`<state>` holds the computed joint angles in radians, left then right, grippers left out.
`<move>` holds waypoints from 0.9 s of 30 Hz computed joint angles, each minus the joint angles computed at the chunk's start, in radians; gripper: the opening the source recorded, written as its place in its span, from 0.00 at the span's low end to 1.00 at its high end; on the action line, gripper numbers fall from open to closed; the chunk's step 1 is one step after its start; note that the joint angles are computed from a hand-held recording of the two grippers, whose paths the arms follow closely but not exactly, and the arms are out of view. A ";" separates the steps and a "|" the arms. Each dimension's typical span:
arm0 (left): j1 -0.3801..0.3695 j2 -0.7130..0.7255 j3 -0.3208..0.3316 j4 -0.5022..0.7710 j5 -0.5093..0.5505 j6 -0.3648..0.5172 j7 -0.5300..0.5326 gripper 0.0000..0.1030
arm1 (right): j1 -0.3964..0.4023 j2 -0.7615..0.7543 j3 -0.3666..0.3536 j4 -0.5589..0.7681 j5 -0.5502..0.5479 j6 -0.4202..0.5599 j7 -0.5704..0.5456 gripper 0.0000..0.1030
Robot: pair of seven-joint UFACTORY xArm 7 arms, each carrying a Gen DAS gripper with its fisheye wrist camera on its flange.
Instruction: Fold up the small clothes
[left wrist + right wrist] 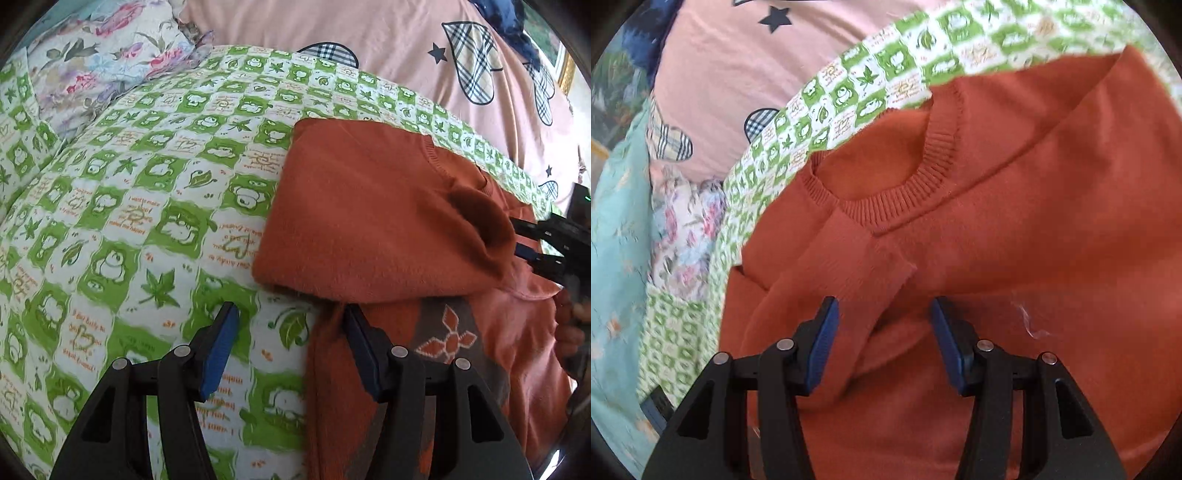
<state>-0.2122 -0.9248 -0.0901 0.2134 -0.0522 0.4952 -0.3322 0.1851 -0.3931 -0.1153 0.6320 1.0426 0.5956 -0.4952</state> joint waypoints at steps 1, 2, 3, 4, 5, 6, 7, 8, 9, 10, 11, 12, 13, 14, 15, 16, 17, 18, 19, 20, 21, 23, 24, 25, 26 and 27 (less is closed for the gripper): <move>0.006 0.020 -0.015 0.008 0.007 -0.011 -0.008 0.59 | 0.011 0.006 -0.019 0.016 0.024 0.037 -0.023 0.18; 0.009 0.050 -0.032 0.021 0.011 -0.028 -0.020 0.59 | 0.014 0.004 -0.029 0.029 0.043 0.069 -0.036 0.05; 0.012 0.077 -0.044 0.033 0.016 -0.044 -0.033 0.59 | 0.009 -0.023 -0.023 0.028 0.054 0.069 -0.044 0.05; 0.018 0.109 -0.058 0.047 0.023 -0.063 -0.047 0.59 | 0.000 -0.075 -0.013 0.019 0.055 0.043 -0.054 0.05; 0.023 0.131 -0.069 0.060 0.032 -0.072 -0.060 0.59 | -0.003 -0.121 -0.017 0.010 0.062 0.026 -0.063 0.05; 0.028 0.151 -0.076 0.070 0.041 -0.082 -0.070 0.59 | -0.006 -0.178 -0.037 -0.003 0.078 0.017 -0.075 0.05; 0.032 0.158 -0.075 0.074 0.049 -0.085 -0.076 0.59 | -0.012 -0.229 -0.058 -0.017 0.087 0.007 -0.077 0.05; 0.040 0.174 -0.083 0.087 0.058 -0.091 -0.088 0.59 | -0.026 -0.288 -0.080 -0.037 0.092 -0.010 -0.073 0.05; 0.044 0.178 -0.081 0.091 0.065 -0.094 -0.092 0.58 | -0.038 -0.330 -0.100 -0.054 0.088 -0.029 -0.067 0.05; 0.047 0.187 -0.080 0.097 0.070 -0.102 -0.099 0.58 | -0.066 -0.378 -0.111 -0.079 0.063 -0.053 -0.048 0.05; 0.050 0.199 -0.079 0.104 0.075 -0.111 -0.104 0.58 | -0.102 -0.406 -0.108 -0.100 0.015 -0.072 -0.015 0.05; 0.059 0.207 -0.085 0.108 0.083 -0.116 -0.114 0.58 | -0.143 -0.424 -0.105 -0.122 -0.046 -0.075 0.022 0.05; 0.068 0.215 -0.093 0.112 0.092 -0.119 -0.126 0.58 | -0.171 -0.430 -0.119 -0.141 -0.097 -0.059 0.047 0.05; 0.072 0.220 -0.095 0.113 0.098 -0.119 -0.135 0.58 | -0.192 -0.434 -0.138 -0.164 -0.138 -0.043 0.067 0.05; 0.074 0.226 -0.096 0.113 0.100 -0.119 -0.145 0.58 | -0.206 -0.432 -0.150 -0.182 -0.175 -0.034 0.084 0.05; 0.081 0.235 -0.102 0.118 0.104 -0.108 -0.162 0.59 | -0.219 -0.429 -0.161 -0.203 -0.214 -0.025 0.099 0.05; 0.086 0.242 -0.107 0.121 0.111 -0.108 -0.175 0.59 | -0.222 -0.427 -0.175 -0.220 -0.241 -0.023 0.107 0.04; 0.093 0.243 -0.117 0.123 0.121 -0.105 -0.189 0.60 | -0.219 -0.427 -0.180 -0.237 -0.261 -0.033 0.115 0.04; 0.098 0.241 -0.125 0.125 0.131 -0.103 -0.202 0.60 | -0.221 -0.437 -0.180 -0.259 -0.285 -0.045 0.121 0.04; 0.101 0.238 -0.129 0.125 0.140 -0.101 -0.214 0.60 | -0.217 -0.435 -0.188 -0.268 -0.304 -0.053 0.125 0.04; 0.105 0.232 -0.130 0.123 0.145 -0.101 -0.227 0.60 | -0.211 -0.434 -0.200 -0.277 -0.317 -0.053 0.133 0.04; 0.091 0.218 -0.096 0.106 0.129 -0.117 -0.238 0.60 | -0.196 -0.434 -0.194 -0.286 -0.337 -0.063 0.156 0.04; 0.083 0.213 -0.080 0.097 0.118 -0.126 -0.238 0.60 | -0.191 -0.441 -0.183 -0.290 -0.355 -0.075 0.161 0.04; 0.073 0.207 -0.060 0.087 0.104 -0.136 -0.235 0.60 | -0.185 -0.454 -0.174 -0.294 -0.372 -0.084 0.165 0.04; 0.063 0.203 -0.041 0.078 0.089 -0.147 -0.231 0.60 | -0.169 -0.468 -0.185 -0.294 -0.377 -0.088 0.164 0.04; 0.052 0.195 -0.020 0.066 0.071 -0.162 -0.224 0.60 | -0.152 -0.473 -0.195 -0.291 -0.378 -0.095 0.165 0.04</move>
<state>-0.1606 -0.7296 -0.1096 0.2795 0.0183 0.3332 -0.5560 0.0326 -0.8660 -0.3099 0.3407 0.6649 0.5006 -0.3302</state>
